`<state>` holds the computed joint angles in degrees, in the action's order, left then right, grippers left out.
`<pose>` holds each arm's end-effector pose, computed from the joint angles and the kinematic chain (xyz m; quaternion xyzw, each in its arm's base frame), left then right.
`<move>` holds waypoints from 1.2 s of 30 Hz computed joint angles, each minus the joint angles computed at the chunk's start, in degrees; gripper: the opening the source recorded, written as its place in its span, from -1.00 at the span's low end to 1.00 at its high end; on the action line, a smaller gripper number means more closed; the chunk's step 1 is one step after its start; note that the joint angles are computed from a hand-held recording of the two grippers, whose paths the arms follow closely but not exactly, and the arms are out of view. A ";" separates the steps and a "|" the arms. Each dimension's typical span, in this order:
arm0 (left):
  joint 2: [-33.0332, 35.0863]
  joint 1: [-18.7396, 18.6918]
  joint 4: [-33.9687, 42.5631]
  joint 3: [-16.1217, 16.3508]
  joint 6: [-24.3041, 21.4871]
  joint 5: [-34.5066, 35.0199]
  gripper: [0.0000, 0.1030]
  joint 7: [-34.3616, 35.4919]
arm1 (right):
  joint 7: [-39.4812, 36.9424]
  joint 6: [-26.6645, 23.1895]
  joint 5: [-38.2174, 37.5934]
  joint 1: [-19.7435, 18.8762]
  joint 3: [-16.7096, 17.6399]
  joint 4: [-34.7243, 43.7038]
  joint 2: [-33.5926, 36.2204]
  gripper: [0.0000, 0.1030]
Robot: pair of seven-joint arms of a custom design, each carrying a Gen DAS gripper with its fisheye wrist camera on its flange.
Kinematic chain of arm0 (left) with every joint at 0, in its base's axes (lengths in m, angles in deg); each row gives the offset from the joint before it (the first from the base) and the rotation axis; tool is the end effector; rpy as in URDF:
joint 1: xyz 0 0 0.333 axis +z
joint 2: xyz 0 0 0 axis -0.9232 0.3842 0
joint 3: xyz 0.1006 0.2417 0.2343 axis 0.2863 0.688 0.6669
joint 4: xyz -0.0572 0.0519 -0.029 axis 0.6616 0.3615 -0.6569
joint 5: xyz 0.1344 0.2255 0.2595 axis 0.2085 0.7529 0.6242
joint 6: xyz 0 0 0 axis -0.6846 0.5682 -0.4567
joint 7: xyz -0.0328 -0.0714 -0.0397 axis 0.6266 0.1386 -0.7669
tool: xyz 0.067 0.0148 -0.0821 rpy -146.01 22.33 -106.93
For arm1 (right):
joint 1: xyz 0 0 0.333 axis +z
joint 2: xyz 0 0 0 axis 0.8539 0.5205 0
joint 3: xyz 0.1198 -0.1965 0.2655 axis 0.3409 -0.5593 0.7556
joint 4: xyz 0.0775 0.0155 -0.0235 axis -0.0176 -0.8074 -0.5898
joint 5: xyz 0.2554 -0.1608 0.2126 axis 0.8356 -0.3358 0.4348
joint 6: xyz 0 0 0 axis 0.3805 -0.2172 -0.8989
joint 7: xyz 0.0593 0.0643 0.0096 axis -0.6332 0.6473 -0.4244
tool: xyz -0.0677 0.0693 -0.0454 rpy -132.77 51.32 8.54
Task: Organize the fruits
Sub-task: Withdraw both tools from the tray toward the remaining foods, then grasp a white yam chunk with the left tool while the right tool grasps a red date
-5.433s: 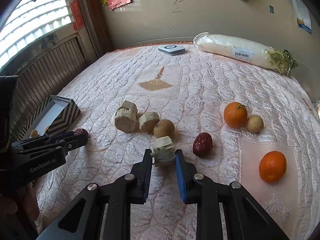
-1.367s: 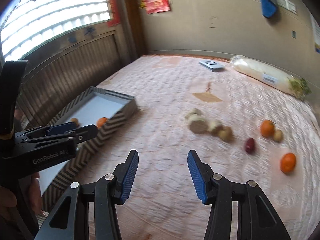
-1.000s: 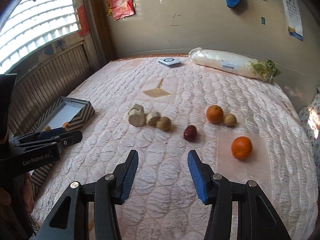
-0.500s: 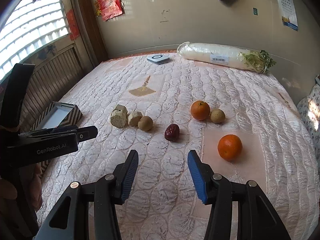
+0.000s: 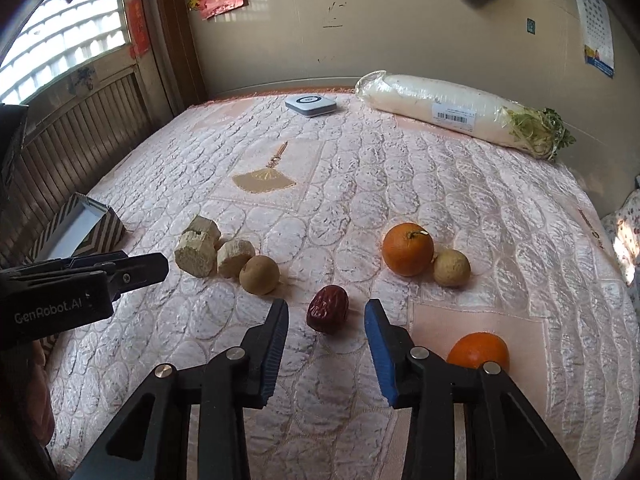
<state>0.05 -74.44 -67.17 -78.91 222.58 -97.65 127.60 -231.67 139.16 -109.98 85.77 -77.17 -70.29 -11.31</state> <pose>0.7515 -0.2474 0.3435 -0.4263 0.8606 -0.2728 0.0568 0.6207 0.2184 0.3147 -0.4694 0.8063 -0.2728 0.2349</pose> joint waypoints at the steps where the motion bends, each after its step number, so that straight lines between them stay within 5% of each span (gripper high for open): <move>1: 0.13 -0.11 0.17 0.05 -0.08 0.05 0.10 -0.13 | -1.37 0.10 0.89 -0.59 0.51 0.40 0.46 -0.44; 3: 0.41 -0.38 0.57 0.18 -0.16 0.23 0.10 -0.36 | -5.14 -1.51 4.62 -1.40 1.70 0.98 1.15 -0.59; 14: 2.90 -2.14 4.72 0.62 -2.08 1.05 0.10 -2.61 | -0.40 -0.36 2.82 0.22 -0.45 -1.85 -0.48 -0.59; 18: 5.99 -2.61 10.64 0.54 -7.67 0.61 0.10 -4.66 | 0.08 0.01 2.47 0.14 -0.46 -1.77 -0.39 -0.59; 31: 10.86 -3.70 20.59 0.35 -14.70 -1.23 0.12 -8.73 | -0.31 0.39 2.36 0.03 -0.47 -1.69 -0.27 -0.59; 36: 11.02 -3.38 20.85 0.10 -15.88 -1.97 -0.55 -7.68 | -0.10 0.48 2.23 0.18 -0.57 -1.71 -0.29 -0.59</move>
<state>11.07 -77.82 -46.33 -78.80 206.70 -99.61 119.93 -231.77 139.64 -107.76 85.95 -77.74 -72.00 -11.61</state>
